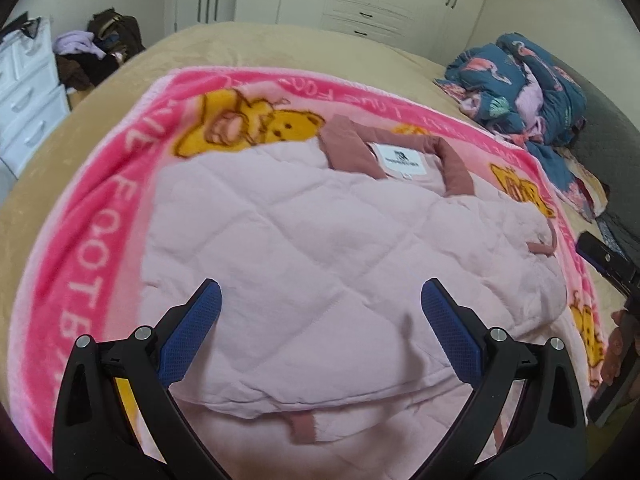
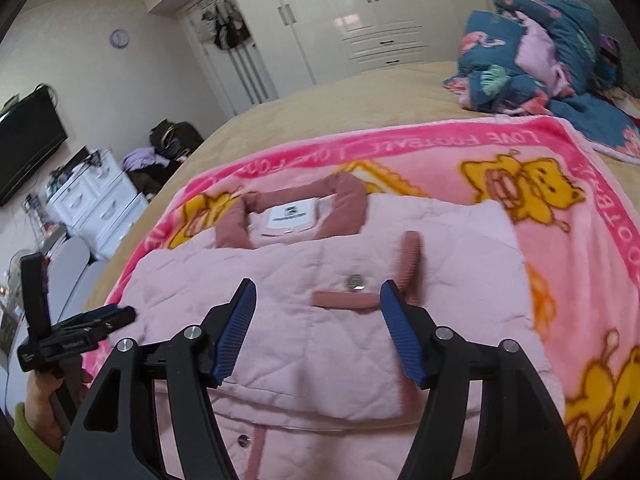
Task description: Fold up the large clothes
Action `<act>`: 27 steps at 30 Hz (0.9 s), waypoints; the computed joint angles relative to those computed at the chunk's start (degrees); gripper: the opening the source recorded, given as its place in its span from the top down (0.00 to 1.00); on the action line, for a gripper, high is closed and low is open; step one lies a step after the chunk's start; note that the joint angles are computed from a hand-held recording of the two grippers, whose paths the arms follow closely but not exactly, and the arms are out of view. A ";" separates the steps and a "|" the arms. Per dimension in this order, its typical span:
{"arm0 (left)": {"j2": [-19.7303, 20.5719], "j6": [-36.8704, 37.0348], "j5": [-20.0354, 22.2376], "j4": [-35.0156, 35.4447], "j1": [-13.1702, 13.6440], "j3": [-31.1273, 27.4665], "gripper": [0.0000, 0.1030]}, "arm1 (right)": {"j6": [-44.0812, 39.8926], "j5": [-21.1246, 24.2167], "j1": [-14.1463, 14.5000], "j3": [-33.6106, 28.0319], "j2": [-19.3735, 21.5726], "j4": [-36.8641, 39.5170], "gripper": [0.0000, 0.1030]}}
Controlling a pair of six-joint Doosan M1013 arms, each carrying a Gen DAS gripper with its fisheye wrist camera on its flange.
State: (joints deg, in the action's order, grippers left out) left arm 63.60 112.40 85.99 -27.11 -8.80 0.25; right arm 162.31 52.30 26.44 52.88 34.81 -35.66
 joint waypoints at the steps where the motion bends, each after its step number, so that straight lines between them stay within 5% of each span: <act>1: -2.28 1.53 -2.23 0.27 -0.14 4.92 0.09 | -0.91 0.02 0.02 -0.69 0.38 0.50 0.36; 11: -5.70 4.14 -6.05 2.33 -0.44 15.81 0.08 | -13.94 2.91 -0.10 -13.37 7.07 7.48 0.24; 15: -5.69 3.91 -5.86 2.14 -0.41 15.81 0.08 | -19.17 9.01 -0.69 -20.42 11.22 11.61 0.23; 18: -5.89 3.88 -6.14 1.99 -0.44 16.26 0.08 | -22.76 18.48 -1.68 -27.51 15.97 16.19 0.23; 27: -6.21 3.98 -6.07 2.61 -0.48 16.71 0.08 | -20.98 18.51 -1.73 -25.89 16.49 16.78 0.21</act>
State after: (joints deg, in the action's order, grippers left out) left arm 57.40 116.38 79.92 -24.50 -9.28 16.95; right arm 141.33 70.81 24.70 26.99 51.30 -18.88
